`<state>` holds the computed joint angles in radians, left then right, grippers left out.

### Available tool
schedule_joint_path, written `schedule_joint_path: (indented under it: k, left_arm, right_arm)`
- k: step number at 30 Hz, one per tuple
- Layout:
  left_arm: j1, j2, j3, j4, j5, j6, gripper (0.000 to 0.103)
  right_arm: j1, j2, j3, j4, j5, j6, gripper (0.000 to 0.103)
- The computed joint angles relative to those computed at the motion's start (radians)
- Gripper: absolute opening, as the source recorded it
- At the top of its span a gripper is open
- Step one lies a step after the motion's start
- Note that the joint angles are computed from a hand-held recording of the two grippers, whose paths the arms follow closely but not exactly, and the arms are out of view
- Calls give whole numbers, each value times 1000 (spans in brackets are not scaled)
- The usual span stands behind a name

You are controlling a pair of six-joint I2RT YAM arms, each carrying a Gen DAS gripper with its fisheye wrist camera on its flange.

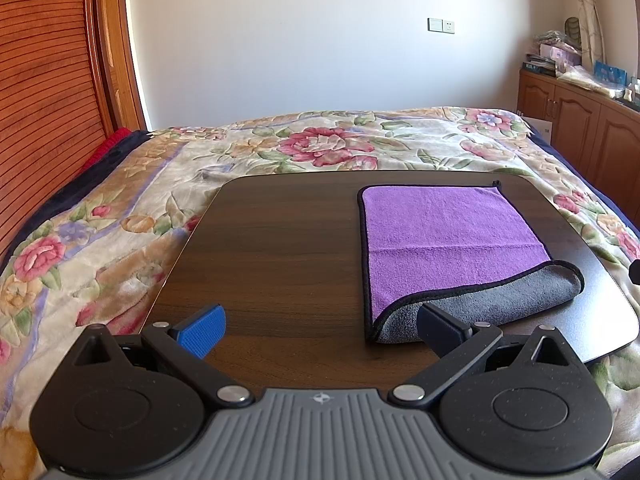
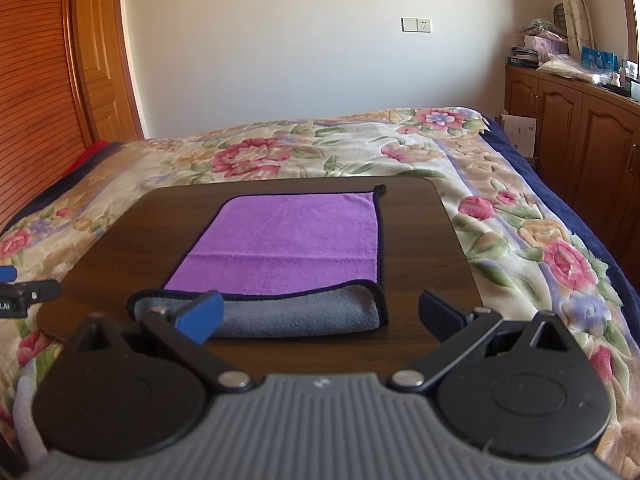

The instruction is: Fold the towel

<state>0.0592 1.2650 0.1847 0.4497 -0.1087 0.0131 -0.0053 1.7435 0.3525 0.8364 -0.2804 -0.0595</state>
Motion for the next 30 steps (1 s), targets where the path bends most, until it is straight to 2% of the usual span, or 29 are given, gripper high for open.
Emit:
schedule_joint_path:
  k: [30]
  left_arm:
    - [-2,1,-1,3,-3,0,103]
  right_arm:
    - [1,0,2,-3,1,2,103]
